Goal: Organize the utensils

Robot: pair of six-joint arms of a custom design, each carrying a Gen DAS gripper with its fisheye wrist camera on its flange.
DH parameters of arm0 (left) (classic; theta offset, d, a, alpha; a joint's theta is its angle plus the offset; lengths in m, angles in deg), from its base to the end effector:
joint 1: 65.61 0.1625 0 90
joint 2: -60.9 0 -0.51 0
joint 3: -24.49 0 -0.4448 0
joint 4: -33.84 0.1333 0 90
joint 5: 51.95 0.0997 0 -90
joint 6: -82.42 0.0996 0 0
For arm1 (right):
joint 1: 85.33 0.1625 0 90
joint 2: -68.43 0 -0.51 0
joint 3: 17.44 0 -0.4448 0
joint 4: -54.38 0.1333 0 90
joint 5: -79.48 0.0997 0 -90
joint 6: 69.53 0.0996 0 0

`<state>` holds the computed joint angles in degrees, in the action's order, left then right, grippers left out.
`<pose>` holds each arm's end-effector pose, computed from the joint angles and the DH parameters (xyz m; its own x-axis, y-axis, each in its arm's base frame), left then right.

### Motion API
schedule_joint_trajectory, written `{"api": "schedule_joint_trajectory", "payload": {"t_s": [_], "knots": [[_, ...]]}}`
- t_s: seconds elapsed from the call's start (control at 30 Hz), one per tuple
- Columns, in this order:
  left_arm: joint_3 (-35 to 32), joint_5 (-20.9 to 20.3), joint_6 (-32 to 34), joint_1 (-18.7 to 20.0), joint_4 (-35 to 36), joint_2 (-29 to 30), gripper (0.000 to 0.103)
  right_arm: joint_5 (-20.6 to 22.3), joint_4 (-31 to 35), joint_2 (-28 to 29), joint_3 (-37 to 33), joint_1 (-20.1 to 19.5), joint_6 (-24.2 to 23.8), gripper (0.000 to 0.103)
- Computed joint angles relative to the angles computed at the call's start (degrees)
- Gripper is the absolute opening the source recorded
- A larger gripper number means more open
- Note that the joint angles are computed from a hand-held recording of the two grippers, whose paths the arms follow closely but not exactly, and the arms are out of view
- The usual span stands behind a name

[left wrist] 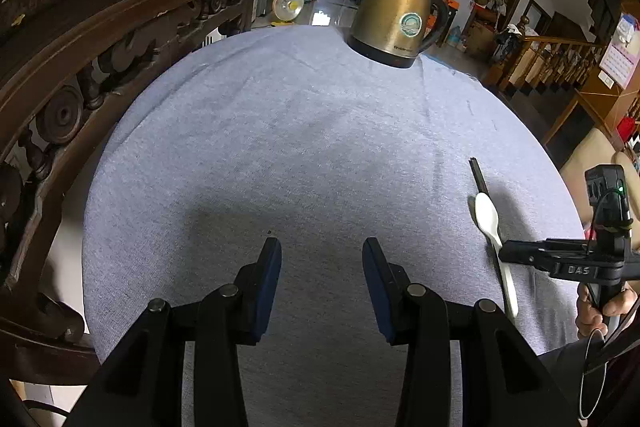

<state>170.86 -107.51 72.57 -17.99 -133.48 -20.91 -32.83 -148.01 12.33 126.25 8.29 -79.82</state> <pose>-0.1155 -0.4079 0.2075 -0.7956 0.3335 -0.5057 0.5291 0.7891 -0.3120 0.1226 -0.4254 0.0996 -0.9081 -0.0629 0.4140 -0.2231 0.9093 -0.3511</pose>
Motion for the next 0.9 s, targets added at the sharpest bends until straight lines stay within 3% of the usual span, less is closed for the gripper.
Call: {"api": "schedule_joint_trajectory", "payload": {"t_s": [0.03,0.1,0.13,0.17,0.23,0.33,0.47,0.57,0.6,0.67,0.73,0.77,0.83,0.9], "knots": [[-0.06,0.08,-0.01,-0.09,0.03,0.12,0.043,-2.00,-0.63,0.56,-0.39,0.87,-0.02,0.026],[-0.10,-0.09,-0.18,-0.08,0.26,0.04,0.043,-10.03,-4.23,1.66,-1.01,2.88,0.73,0.015],[-0.11,-0.28,-0.20,-0.03,0.28,-0.01,0.043,-11.25,-5.85,1.51,-0.87,2.66,1.24,0.013],[-0.12,-0.48,-0.17,-0.03,0.27,-0.01,0.043,-10.08,-8.10,0.55,0.08,1.85,2.55,0.011],[-0.16,-0.59,0.15,-0.12,0.24,0.20,0.043,-3.78,-13.69,-1.97,2.98,-1.18,4.95,0.009],[-0.32,-0.81,0.32,-0.28,0.23,0.56,0.043,-4.68,-16.31,-2.61,4.20,-3.04,7.01,0.009],[-0.14,-0.95,0.44,-0.95,-0.28,0.79,0.043,1.14,-13.74,-4.25,5.26,-5.33,8.39,0.013],[-0.08,-0.70,0.08,-1.36,0.08,0.75,0.043,-1.95,-12.47,-1.68,3.31,-2.83,8.49,0.013],[-0.09,-0.69,-0.11,-1.38,0.34,0.62,0.043,0.54,-8.54,-2.35,2.58,-3.76,8.77,0.013],[-0.07,-0.59,-0.39,-1.48,0.59,0.45,0.043,11.43,-0.07,-4.14,2.13,-7.15,8.34,0.014],[-0.04,-0.04,-0.43,-1.60,0.55,0.24,0.043,23.43,-1.21,-5.42,3.19,-9.23,5.31,0.014],[-0.06,0.15,-0.49,-1.58,0.60,0.16,0.043,27.17,-5.37,-4.67,4.16,-10.35,3.28,0.014],[-0.18,0.01,-0.66,-1.47,0.82,0.18,0.043,29.49,-11.56,-4.09,5.30,-12.21,3.94,0.014],[-0.25,-0.39,-0.56,-1.57,0.92,0.33,0.043,26.39,-12.49,-3.95,5.22,-14.53,7.82,0.014]]}}
